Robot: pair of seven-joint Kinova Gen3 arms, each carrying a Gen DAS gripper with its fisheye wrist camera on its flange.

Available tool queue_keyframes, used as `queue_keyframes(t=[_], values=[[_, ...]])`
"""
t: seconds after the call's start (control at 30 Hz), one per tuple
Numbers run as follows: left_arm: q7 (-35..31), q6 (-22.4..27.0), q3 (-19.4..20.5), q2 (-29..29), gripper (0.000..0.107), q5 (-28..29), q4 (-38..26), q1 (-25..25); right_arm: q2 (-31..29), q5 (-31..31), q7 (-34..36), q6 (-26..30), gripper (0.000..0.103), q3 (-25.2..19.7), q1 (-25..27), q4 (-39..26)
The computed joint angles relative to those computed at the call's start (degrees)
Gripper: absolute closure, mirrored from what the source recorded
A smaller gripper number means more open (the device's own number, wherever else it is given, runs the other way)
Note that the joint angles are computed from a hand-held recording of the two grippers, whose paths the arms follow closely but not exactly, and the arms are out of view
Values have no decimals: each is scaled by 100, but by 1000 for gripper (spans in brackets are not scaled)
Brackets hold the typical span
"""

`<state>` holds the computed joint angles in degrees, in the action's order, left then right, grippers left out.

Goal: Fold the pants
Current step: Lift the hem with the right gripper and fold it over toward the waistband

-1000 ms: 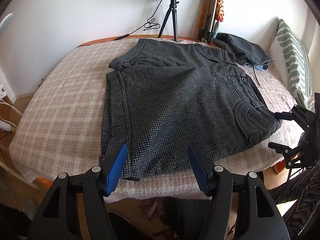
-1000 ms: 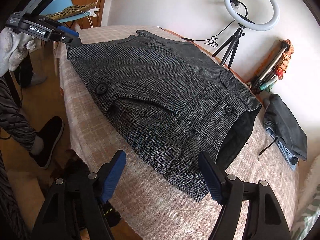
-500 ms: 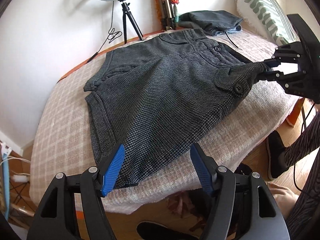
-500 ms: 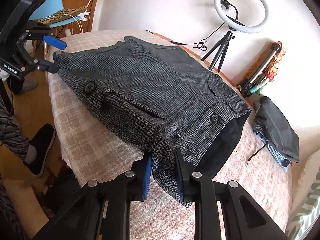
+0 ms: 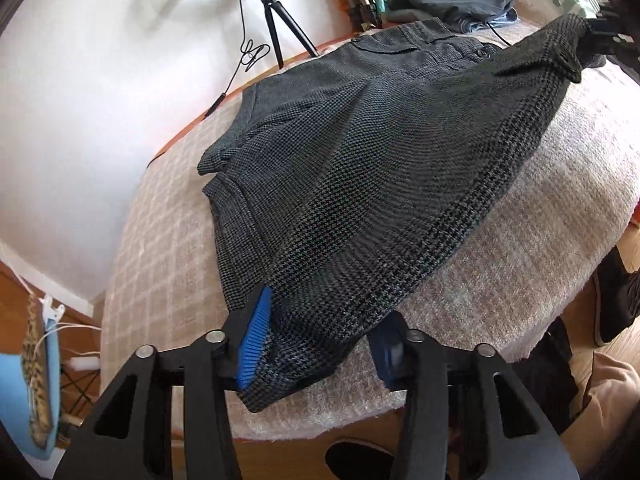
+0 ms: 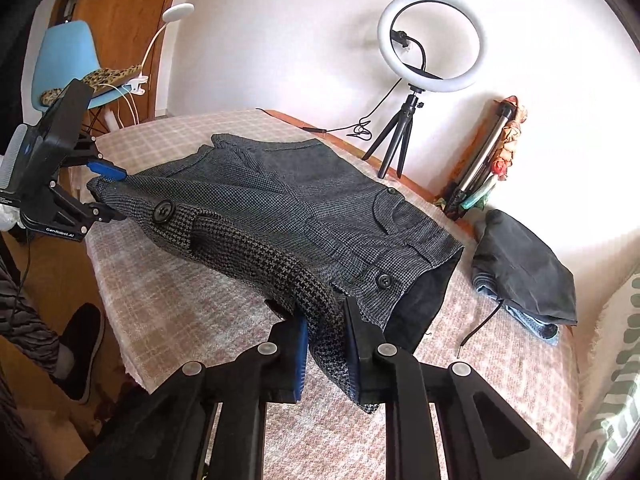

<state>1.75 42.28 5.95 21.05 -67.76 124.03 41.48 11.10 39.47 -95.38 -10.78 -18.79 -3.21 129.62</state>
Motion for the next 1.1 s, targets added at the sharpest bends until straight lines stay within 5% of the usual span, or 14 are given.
queue_keyframes(t=[0.1, 0.3, 0.5, 0.63, 0.8, 1.1], values=[[297, -403, -108, -320, 94, -111, 89, -221, -57, -298, 151, -27, 89, 185, -236, -20], [468, -256, -121, -523, 101, -411, -247, -515, -152, -950, 440, -96, 89, 521, -612, -229], [273, -140, -166, -486, 103, -599, -889, -861, -11, -702, -48, 229, 90, 49, -168, -902], [30, -101, -288, -209, 103, -685, -1501, -1029, 286, -1227, 425, 495, 90, 469, -595, -1516], [-440, -238, -550, 296, 103, -528, -2302, -1158, 952, -1501, 645, 1034, 92, -10, -148, -2523], [-1922, -349, -885, 1347, 103, 420, -3787, -1386, 2292, -2127, 1373, 2139, 93, -122, -114, -4372]])
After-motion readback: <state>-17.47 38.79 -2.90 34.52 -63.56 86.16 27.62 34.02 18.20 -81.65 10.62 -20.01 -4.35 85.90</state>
